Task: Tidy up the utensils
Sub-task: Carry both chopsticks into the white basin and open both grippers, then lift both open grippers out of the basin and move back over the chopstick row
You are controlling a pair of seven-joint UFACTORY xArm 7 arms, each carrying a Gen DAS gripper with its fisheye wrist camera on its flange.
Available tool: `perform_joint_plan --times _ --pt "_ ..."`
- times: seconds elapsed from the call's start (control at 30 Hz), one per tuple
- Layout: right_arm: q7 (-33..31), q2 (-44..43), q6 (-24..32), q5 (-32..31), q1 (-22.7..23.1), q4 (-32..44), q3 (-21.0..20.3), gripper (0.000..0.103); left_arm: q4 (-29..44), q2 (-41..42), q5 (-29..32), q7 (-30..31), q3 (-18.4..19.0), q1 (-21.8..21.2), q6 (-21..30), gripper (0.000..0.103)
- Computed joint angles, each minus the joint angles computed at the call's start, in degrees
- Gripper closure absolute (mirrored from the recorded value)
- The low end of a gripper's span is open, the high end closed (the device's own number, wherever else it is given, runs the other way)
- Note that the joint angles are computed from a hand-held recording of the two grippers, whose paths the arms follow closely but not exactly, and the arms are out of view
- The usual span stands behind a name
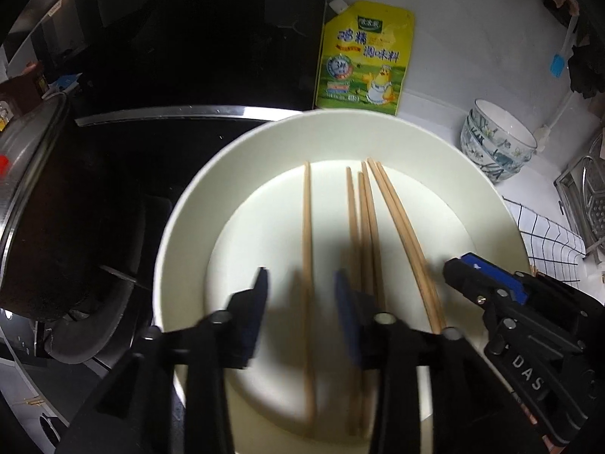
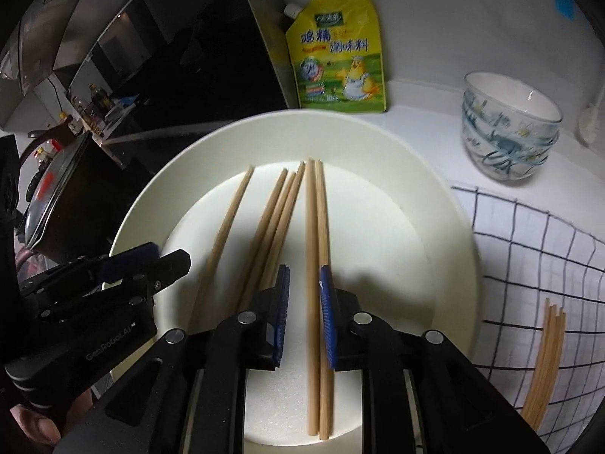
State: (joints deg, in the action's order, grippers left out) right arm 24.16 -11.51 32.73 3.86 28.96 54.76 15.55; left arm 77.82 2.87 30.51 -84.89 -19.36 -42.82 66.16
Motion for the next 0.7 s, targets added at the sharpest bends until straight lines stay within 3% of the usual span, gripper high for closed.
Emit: perform_joint_plan --times 0.57,0.7 --pt "-0.3 -9.0 2.5 1.1 0.2 -4.1 -0.3 0.087 3.8 -1.3 1.9 -3.3 -2.6 -2.4 7.8 0.056" --pt "-1.6 -12.2 3.9 2.1 0.4 -5.6 -0.8 0.087 5.8 -0.9 3.0 -5.1 -3.0 -3.8 10.1 0.049"
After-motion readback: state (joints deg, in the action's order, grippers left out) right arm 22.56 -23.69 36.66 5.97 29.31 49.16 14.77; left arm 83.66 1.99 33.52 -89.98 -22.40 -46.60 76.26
